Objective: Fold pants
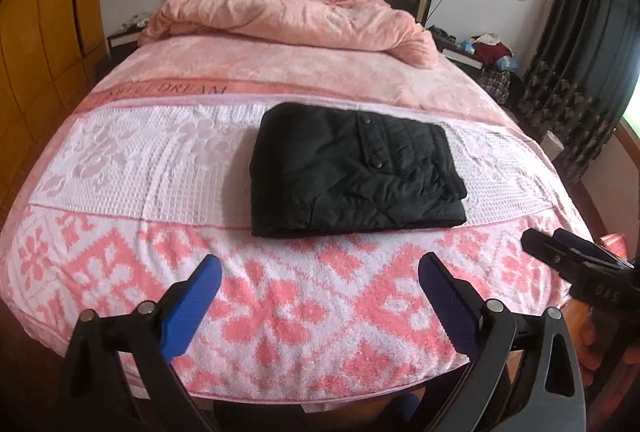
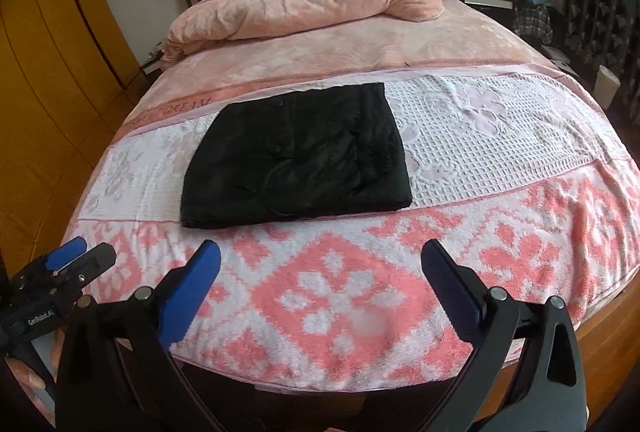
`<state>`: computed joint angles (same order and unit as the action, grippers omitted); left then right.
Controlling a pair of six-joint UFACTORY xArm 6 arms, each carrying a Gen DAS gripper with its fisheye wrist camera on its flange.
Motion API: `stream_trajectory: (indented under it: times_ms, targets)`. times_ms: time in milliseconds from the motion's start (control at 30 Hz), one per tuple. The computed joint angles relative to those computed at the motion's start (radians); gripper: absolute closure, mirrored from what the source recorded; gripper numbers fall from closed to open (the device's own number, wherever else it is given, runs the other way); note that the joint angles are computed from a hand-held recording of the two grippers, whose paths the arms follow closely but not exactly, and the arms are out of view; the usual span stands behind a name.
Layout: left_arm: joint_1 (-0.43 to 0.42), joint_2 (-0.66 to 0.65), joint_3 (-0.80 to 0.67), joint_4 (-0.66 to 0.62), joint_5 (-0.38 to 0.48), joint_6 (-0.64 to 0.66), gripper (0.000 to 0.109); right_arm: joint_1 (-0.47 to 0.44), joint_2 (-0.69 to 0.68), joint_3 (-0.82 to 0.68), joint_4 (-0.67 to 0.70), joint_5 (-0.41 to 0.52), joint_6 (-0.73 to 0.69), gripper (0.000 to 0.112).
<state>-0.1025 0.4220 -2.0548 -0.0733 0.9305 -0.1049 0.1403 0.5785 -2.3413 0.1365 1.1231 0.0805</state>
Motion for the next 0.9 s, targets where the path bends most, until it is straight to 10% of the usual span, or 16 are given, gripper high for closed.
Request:
stream_trajectory:
  times_ms: [900]
  targets:
    - [-0.015,0.004,0.001,0.052,-0.024,0.000,0.009,-0.002,0.003,-0.012,0.032,0.018,0.009,0.012]
